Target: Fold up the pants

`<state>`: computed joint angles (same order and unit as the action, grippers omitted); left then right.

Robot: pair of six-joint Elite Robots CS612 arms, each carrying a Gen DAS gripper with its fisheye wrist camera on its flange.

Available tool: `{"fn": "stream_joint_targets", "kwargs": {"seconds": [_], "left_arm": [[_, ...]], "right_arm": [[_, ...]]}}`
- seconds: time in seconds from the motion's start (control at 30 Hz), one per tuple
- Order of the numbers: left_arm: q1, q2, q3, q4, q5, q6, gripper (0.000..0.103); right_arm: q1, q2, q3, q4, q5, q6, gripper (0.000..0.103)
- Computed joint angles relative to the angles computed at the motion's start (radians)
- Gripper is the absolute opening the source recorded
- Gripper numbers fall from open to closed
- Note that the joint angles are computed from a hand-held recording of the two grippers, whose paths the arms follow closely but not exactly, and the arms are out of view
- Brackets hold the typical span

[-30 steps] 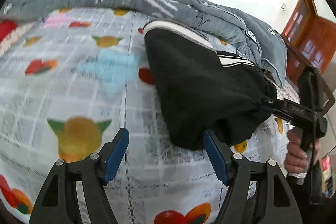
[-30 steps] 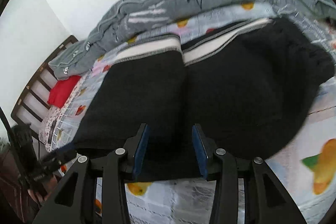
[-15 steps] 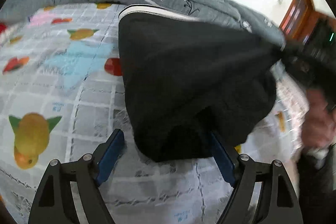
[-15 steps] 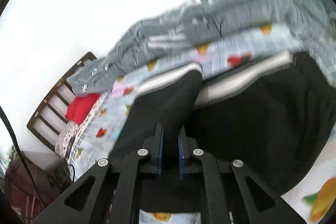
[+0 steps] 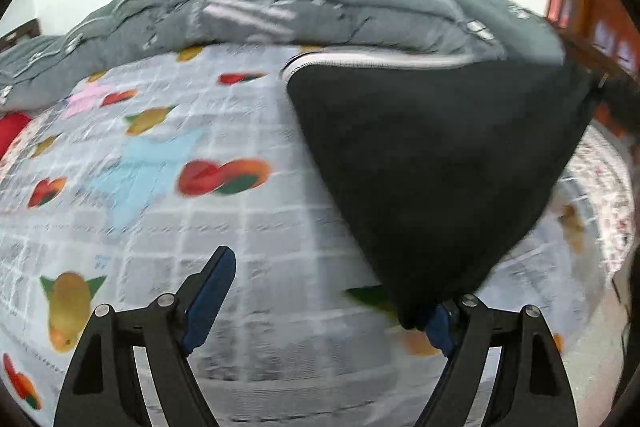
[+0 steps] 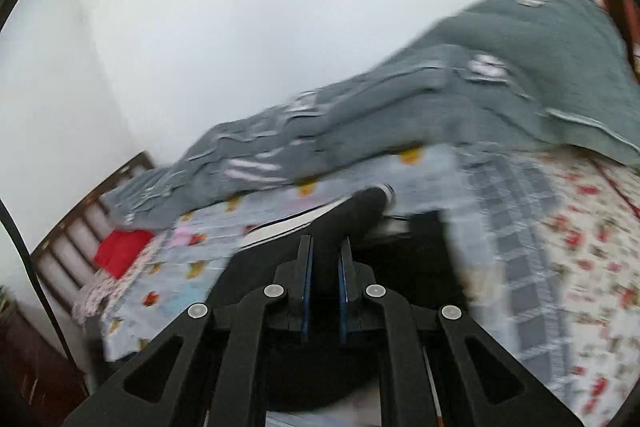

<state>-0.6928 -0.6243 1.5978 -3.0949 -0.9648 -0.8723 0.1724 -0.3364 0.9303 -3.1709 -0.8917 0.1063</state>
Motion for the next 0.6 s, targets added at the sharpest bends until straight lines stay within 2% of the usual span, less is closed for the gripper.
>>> {"fn": "stream_joint_targets", "kwargs": {"seconds": [0.07,0.17,0.3,0.37,0.43,0.5,0.53,0.6], "left_arm": [[-0.002,0.009,-0.023,0.000,-0.018,0.040,0.084],[-0.010,0.021,-0.054,0.047,-0.031,0.077,0.082],[-0.012,0.009,-0.017,-0.022,-0.083,0.091,0.082],[-0.019,-0.004,0.008,-0.051,-0.063,0.088,0.082],[-0.017,-0.011,0.013,-0.059,-0.047,0.080,0.082],[-0.008,-0.011,-0.005,-0.043,-0.047,0.073,0.082],[-0.003,-0.008,-0.020,-0.035,-0.044,0.068,0.082],[0.006,-0.002,-0.034,-0.056,-0.067,0.060,0.080]], "right_arm": [[-0.010,0.005,0.014,0.035,-0.062,-0.034,0.009],[-0.021,0.035,-0.004,0.113,-0.105,-0.007,0.009],[-0.022,0.043,-0.005,0.176,-0.124,-0.056,0.014],[-0.020,0.020,0.025,0.147,-0.161,-0.088,0.016],[-0.020,0.002,0.056,0.076,-0.190,-0.072,0.016],[-0.016,-0.004,0.049,0.064,-0.171,-0.084,0.017],[-0.013,-0.005,0.045,0.068,-0.167,-0.107,0.017],[0.005,-0.005,0.038,0.055,-0.209,-0.167,0.017]]}}
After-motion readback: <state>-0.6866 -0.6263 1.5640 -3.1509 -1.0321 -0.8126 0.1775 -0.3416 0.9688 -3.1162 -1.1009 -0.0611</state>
